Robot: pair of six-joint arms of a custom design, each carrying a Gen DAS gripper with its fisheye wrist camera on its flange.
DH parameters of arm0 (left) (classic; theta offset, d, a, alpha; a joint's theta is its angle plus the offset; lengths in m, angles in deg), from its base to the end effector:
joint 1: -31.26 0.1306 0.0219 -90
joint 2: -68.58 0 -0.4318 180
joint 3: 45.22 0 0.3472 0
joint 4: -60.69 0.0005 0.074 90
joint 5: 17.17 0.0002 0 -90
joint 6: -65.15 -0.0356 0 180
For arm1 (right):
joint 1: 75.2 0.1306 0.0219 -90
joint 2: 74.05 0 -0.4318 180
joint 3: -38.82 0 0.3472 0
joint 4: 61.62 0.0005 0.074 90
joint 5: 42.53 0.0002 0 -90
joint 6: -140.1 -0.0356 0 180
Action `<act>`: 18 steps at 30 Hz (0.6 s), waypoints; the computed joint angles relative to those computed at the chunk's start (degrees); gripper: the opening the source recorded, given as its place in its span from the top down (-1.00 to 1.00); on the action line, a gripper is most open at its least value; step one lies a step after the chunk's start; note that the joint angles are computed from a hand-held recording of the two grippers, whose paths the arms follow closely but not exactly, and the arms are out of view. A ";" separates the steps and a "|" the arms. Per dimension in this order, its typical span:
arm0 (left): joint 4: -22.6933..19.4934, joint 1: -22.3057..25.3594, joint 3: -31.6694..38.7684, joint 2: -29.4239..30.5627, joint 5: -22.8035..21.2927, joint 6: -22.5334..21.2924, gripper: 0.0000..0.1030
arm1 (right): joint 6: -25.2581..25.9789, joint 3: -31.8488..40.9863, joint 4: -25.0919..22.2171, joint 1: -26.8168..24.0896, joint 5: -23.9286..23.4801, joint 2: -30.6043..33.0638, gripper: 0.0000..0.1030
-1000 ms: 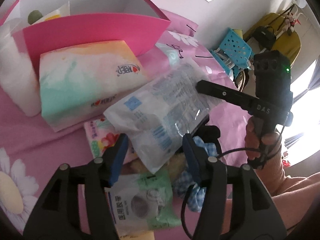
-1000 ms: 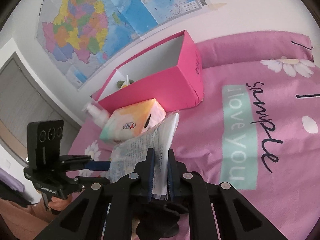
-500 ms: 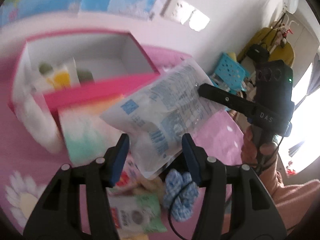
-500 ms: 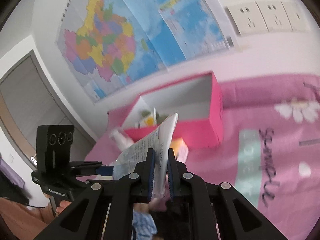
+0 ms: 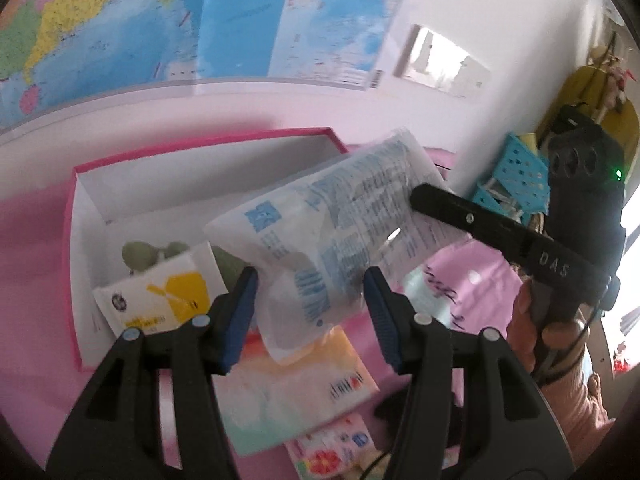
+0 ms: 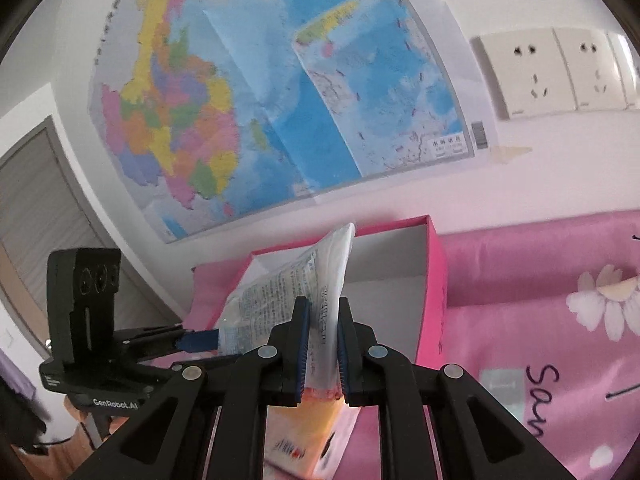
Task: Organize soft objects
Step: 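Carry the clear plastic bag into the pink box and release it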
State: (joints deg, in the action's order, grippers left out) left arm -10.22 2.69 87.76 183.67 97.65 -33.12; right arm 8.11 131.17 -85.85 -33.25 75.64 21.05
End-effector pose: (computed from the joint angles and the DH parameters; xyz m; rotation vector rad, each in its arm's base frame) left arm 0.5189 -0.3001 0.5433 0.9635 2.3114 -0.6881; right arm 0.3841 0.3220 0.4960 0.3062 1.9862 0.4438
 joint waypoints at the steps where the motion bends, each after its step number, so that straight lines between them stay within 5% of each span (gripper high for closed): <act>1: -0.59 -0.11 1.38 1.12 -0.74 0.66 -0.10 | -0.21 0.15 -0.24 -0.45 -0.18 0.34 0.73; 6: -3.78 -0.88 6.09 5.10 -4.32 1.66 -0.10 | -1.80 2.63 -5.07 -2.85 -2.08 3.09 0.61; 11: -1.34 -1.05 3.91 4.20 -6.69 3.07 -0.10 | -2.66 7.78 -16.00 -2.29 1.75 6.44 0.21; 18: 3.54 -1.37 -1.86 0.29 -8.23 1.96 -0.10 | -1.64 10.40 -20.90 -0.91 5.93 7.61 0.18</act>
